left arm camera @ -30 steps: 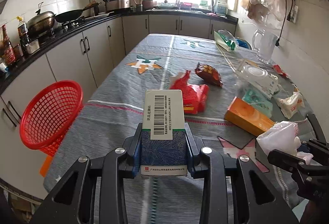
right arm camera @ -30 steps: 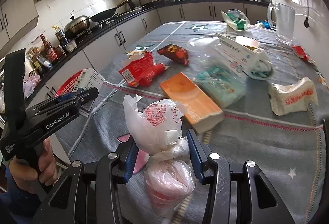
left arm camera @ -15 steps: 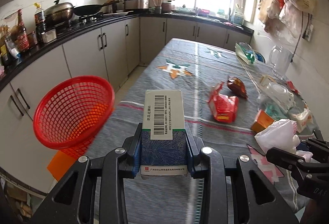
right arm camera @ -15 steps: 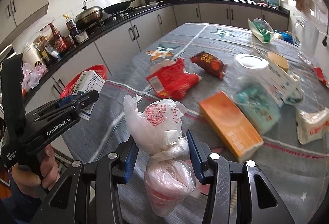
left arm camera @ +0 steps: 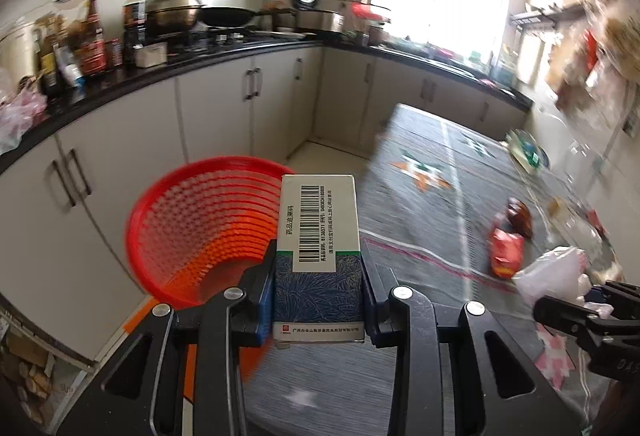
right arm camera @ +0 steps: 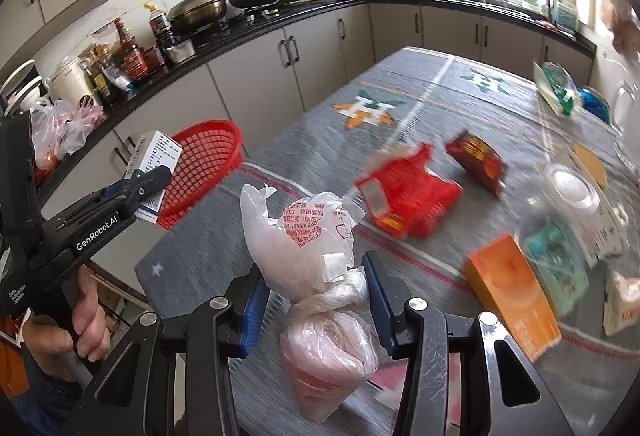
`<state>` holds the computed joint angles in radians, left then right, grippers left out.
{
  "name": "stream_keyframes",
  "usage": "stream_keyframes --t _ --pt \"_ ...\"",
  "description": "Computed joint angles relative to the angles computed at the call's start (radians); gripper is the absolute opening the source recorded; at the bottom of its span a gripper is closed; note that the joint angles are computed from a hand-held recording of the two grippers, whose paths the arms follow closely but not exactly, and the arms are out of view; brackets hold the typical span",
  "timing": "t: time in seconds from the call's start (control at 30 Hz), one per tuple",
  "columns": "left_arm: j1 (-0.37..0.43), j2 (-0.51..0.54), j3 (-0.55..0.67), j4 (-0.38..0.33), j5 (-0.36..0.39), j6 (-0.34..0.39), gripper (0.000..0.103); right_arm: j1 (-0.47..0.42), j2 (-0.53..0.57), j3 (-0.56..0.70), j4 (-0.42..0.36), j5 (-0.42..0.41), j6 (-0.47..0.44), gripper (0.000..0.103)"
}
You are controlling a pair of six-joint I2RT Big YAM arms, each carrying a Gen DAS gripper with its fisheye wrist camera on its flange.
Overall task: Collect trash
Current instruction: 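Carry the bag bundle and medicine box with both tools over the red basket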
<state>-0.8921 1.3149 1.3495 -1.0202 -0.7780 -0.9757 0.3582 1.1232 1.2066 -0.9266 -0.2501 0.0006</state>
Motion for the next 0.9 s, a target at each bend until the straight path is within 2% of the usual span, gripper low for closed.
stream_keyframes --t 0.17,0.3,0.5,0.6,0.9 --pt "0.061 -0.086 -0.081 -0.015 -0.002 -0.054 0.033 0.075 0.072 0.084 -0.007 0.009 0.012 0.050" --pt "0.109 -0.128 -0.127 -0.019 0.016 -0.066 0.033 0.123 0.149 0.165 -0.012 -0.016 0.037 0.051" --pt "0.175 -0.142 -0.160 0.033 0.075 -0.007 0.033 0.183 0.281 0.284 0.003 -0.044 0.085 0.052" --pt "0.201 -0.129 -0.166 0.060 0.102 0.021 0.033 0.199 0.363 0.346 0.002 -0.088 0.129 0.052" --pt "0.244 -0.104 -0.191 0.106 0.151 0.047 0.033 0.222 0.528 0.468 -0.014 -0.149 0.214 0.052"
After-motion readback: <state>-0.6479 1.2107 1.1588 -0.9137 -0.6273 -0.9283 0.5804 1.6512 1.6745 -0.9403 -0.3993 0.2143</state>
